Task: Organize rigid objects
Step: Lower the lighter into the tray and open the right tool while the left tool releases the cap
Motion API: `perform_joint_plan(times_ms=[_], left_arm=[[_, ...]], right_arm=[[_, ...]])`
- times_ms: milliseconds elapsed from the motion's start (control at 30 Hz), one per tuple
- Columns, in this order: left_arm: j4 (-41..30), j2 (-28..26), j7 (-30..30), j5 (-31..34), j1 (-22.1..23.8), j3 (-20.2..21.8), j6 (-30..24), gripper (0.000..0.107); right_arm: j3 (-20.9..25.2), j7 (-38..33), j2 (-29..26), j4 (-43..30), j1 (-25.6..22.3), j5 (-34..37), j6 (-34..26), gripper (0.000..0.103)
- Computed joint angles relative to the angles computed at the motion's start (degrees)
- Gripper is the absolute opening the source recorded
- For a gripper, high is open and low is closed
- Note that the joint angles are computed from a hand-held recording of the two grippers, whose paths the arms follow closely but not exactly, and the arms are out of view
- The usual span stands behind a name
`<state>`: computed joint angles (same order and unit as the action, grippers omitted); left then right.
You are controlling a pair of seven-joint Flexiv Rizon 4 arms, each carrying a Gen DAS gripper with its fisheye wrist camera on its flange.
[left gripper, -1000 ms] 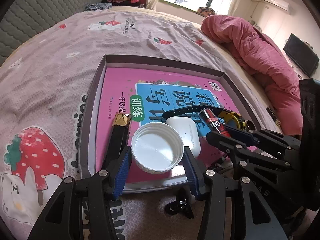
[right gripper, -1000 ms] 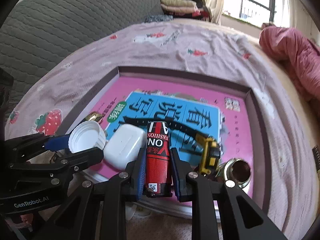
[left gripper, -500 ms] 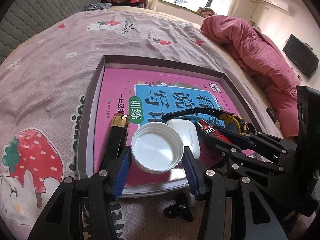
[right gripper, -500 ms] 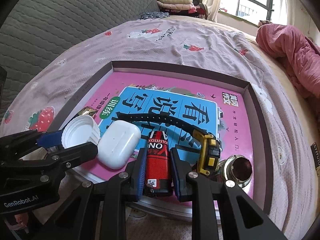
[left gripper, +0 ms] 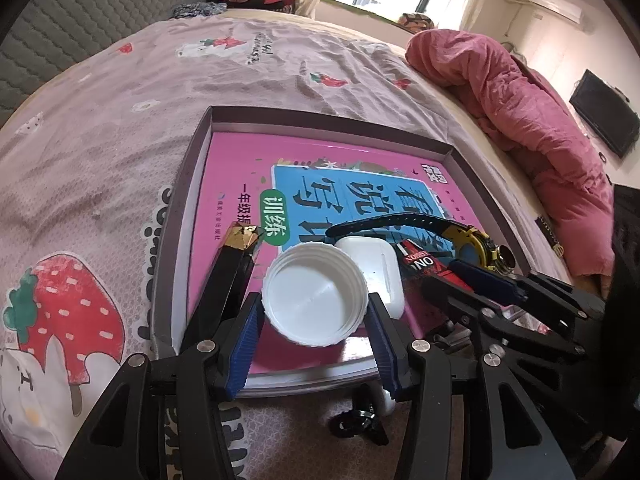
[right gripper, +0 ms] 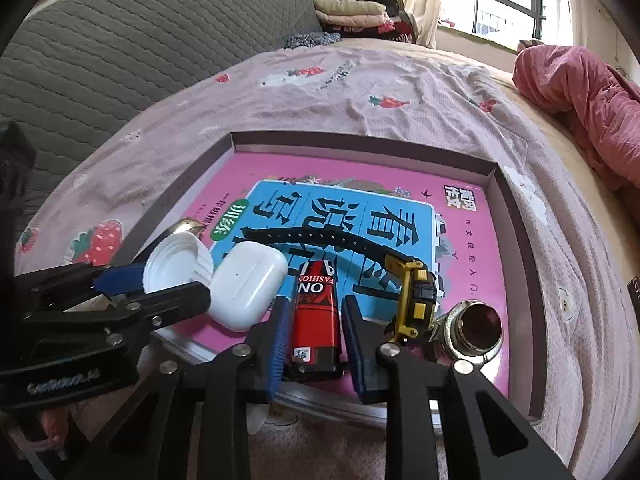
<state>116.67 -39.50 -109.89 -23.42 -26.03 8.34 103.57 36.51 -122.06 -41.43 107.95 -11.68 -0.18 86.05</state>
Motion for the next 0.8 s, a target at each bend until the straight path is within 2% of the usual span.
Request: perform_joint_plan(times_ms=[33,100,433,633,800], left_arm=[[0.20,0.13,-0.07,0.20,0.47,-0.46,0.28,0.053],[0.63,0.27,-0.26,0.47,1.27,-1.32,0.98,0.053],[1.62,0.82,-0.66,-0.21,1.02,-1.53,1.64,0.053],[2.63,1.72,-0.60,-0.08,1.42,-2.16,1.76,0.060],[3.05,2.01,-0.66,-0.60,0.45,-1.25,1.54,0.060]], right_arm=[[0.73,-0.58,-0.11,0.18,-0.65,0.11,0.42,0.041],[1.97,-1.42,-0.20,0.54,-1.82,0.13,1.06,0.045],[7.20,-0.57,-0.29,1.69,-7.71,-0.75,2.64,0.045],[7.36,0.33,0.05,2.33,-8.26,-1.80,3.83,0.045],[8.81,1.29,0.27,3.46,-9.94,-3.54,4.95,0.046]])
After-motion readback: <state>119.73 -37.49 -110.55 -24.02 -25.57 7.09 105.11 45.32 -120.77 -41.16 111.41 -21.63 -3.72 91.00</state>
